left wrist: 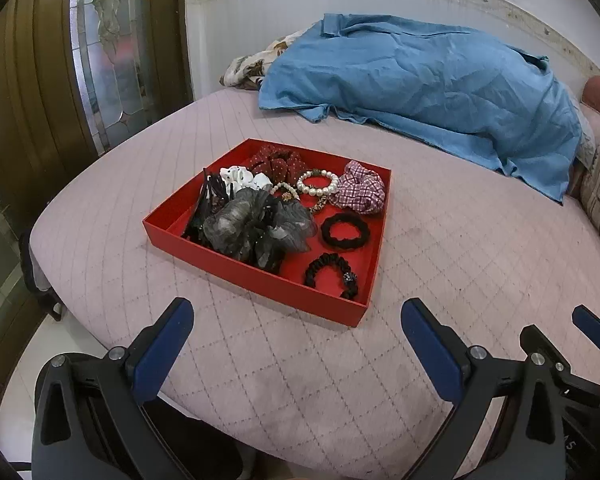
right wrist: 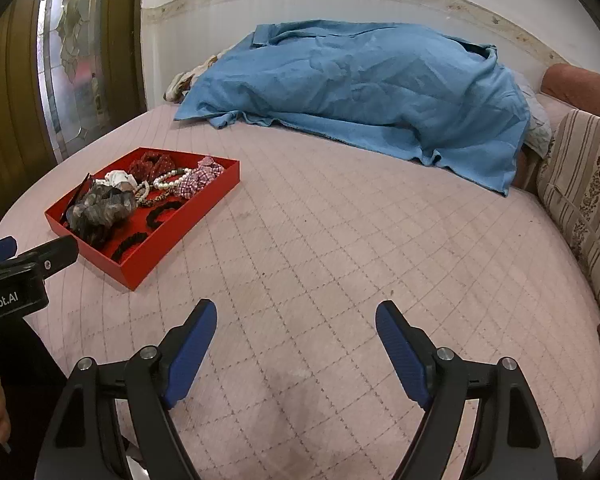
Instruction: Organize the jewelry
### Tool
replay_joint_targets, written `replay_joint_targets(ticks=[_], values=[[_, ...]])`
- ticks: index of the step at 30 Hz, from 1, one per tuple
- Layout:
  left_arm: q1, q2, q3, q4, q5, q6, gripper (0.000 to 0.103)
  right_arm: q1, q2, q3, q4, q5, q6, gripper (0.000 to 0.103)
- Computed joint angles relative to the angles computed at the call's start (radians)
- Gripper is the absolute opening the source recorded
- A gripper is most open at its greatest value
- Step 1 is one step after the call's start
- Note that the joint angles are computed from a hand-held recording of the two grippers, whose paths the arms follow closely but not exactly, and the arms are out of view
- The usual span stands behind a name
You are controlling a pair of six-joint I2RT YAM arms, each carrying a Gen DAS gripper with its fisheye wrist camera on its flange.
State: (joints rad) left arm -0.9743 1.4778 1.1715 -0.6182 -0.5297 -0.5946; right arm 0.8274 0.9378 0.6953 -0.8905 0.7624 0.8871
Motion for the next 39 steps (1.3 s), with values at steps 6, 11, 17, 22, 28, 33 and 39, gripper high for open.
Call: replay_joint_targets(ticks=[6, 11, 17, 22, 28, 33, 39], values=[[0.007, 0.006, 0.003, -0.01, 0.015, -0.008, 0.103, -0.004, 0.01, -0.005, 0.005, -0.015, 0.002, 0.086], [0.011, 0.012, 0.001, -0.013, 0.026, -0.012, 0.103, -0.018, 0.011, -0.01, 0.012, -0.032, -0.01, 0.086], [0.016, 0.016, 0.002, -0.018, 0.039, -0.015, 0.103, -0.019, 0.014, -0.013, 0.011, -0.036, -0.005, 0.086], [0.018, 0.018, 0.0, -0.019, 0.048, -0.018, 0.103, -0.027, 0.016, -0.016, 0.016, -0.041, -0.009, 0.086], [0.025, 0.018, -0.002, -0.022, 0.06, -0.021, 0.103, -0.028, 0.018, -0.018, 0.016, -0.044, -0.01, 0.086], [0.03, 0.018, -0.005, -0.022, 0.066, -0.02, 0.103, -0.026, 0.02, -0.018, 0.016, -0.044, -0.008, 0.087], [0.028, 0.025, -0.003, -0.03, 0.069, -0.027, 0.103, -0.022, 0.023, -0.023, 0.021, -0.045, -0.005, 0.087]])
